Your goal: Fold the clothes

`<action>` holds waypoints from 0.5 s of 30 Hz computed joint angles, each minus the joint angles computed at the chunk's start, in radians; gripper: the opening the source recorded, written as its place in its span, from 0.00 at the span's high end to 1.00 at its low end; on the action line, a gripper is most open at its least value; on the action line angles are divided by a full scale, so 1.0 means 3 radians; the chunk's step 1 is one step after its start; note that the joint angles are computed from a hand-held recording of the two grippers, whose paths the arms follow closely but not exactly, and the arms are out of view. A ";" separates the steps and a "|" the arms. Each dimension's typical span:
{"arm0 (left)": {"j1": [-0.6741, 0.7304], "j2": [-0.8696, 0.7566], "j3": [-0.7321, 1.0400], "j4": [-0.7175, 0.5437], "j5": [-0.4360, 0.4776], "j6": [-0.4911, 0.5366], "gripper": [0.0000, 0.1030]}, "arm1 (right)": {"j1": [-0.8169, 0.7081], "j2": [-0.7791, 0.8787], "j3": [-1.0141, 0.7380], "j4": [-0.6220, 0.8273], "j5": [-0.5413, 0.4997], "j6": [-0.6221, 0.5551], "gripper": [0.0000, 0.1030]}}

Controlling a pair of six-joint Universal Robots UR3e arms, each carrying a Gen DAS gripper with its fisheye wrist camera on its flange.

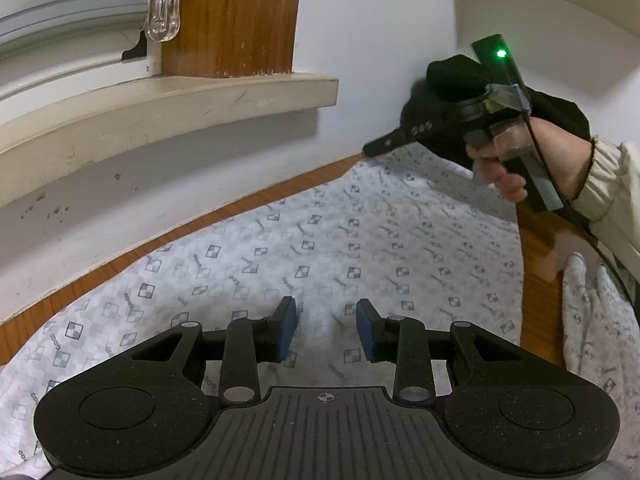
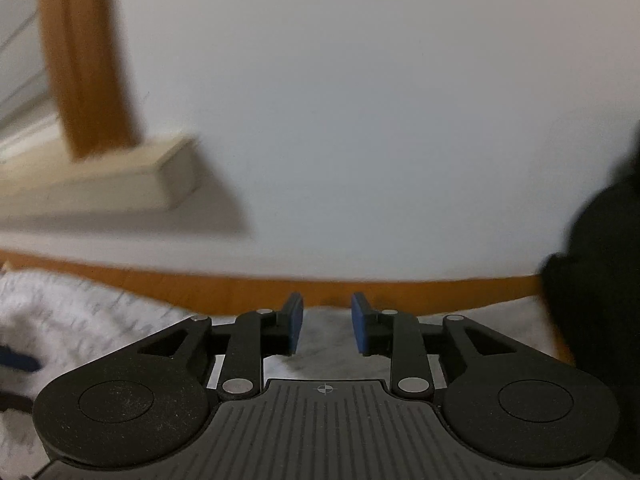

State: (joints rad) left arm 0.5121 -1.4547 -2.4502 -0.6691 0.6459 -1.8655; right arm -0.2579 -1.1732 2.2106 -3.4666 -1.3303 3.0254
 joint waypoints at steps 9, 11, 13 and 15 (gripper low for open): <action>0.0003 0.0038 -0.0005 -0.0018 0.0015 0.0007 0.64 | 0.0329 0.0434 -0.0223 -0.0680 -0.0822 0.0190 0.99; -0.0003 0.0058 -0.0011 -0.0021 0.0021 0.0000 0.64 | 0.0249 0.0443 -0.0183 -0.0770 -0.0827 0.0225 0.98; -0.0007 0.0067 -0.0014 -0.0018 0.0025 -0.0001 0.64 | 0.0109 0.0323 -0.0072 -0.0647 -0.0663 0.0174 0.98; -0.0012 0.0071 -0.0014 -0.0020 0.0026 -0.0002 0.64 | -0.0040 0.0165 0.0103 -0.0552 -0.0456 0.0102 0.93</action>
